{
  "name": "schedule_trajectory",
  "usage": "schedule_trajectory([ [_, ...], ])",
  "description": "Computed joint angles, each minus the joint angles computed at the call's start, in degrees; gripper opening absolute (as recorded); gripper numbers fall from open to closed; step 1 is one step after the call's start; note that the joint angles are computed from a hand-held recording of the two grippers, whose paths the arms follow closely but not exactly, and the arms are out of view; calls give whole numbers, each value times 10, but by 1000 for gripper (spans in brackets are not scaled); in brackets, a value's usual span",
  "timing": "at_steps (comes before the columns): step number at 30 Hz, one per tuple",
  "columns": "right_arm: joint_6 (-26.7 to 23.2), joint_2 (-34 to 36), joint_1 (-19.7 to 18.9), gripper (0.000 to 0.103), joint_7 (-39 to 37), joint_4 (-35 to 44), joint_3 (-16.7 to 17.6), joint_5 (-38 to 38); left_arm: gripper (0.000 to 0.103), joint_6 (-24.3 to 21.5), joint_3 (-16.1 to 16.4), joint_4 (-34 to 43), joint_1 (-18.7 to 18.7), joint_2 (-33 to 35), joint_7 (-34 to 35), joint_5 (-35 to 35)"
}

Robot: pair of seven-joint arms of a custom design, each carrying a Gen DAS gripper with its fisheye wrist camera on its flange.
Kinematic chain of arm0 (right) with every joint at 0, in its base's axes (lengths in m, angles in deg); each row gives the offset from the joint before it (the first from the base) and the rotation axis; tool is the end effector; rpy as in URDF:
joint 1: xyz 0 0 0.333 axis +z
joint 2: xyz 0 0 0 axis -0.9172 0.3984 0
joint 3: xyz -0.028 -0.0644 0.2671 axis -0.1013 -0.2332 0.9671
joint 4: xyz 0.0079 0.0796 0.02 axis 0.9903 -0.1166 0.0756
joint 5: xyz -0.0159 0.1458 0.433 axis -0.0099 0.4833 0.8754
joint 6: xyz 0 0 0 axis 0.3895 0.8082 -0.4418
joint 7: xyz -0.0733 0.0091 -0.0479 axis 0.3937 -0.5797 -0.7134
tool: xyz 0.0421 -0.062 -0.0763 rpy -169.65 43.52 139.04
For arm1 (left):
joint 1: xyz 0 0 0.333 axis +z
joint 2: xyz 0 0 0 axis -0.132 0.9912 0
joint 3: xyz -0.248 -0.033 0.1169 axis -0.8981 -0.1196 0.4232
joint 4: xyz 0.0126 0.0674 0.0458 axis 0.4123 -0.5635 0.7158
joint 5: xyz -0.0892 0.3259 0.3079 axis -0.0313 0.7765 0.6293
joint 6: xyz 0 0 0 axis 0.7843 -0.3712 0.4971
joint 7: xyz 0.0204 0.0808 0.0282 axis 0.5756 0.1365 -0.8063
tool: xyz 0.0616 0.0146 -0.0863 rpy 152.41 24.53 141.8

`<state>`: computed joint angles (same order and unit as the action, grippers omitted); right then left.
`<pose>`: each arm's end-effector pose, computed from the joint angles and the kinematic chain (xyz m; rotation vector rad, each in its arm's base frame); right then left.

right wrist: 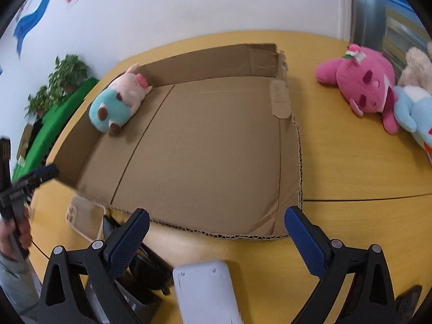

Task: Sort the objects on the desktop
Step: 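Withdraw both tools from the box toward the table items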

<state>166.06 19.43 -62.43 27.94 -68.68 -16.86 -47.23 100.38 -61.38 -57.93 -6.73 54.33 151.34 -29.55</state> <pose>0.6681 0.0520 0.4185 -2.1197 1.4794 -0.2374 0.5740 -0.0821 0.3975 -2.0159 1.7148 -0.8000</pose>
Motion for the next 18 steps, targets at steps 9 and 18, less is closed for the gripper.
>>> schedule_trajectory([
  [9,36,-119,13,102,-101,-109,-28,128,78,7,-34,-93,0,-131,-40,62],
  [18,43,-177,47,103,-141,-184,-74,160,78,-1,-34,-56,34,-82,-17,44],
])
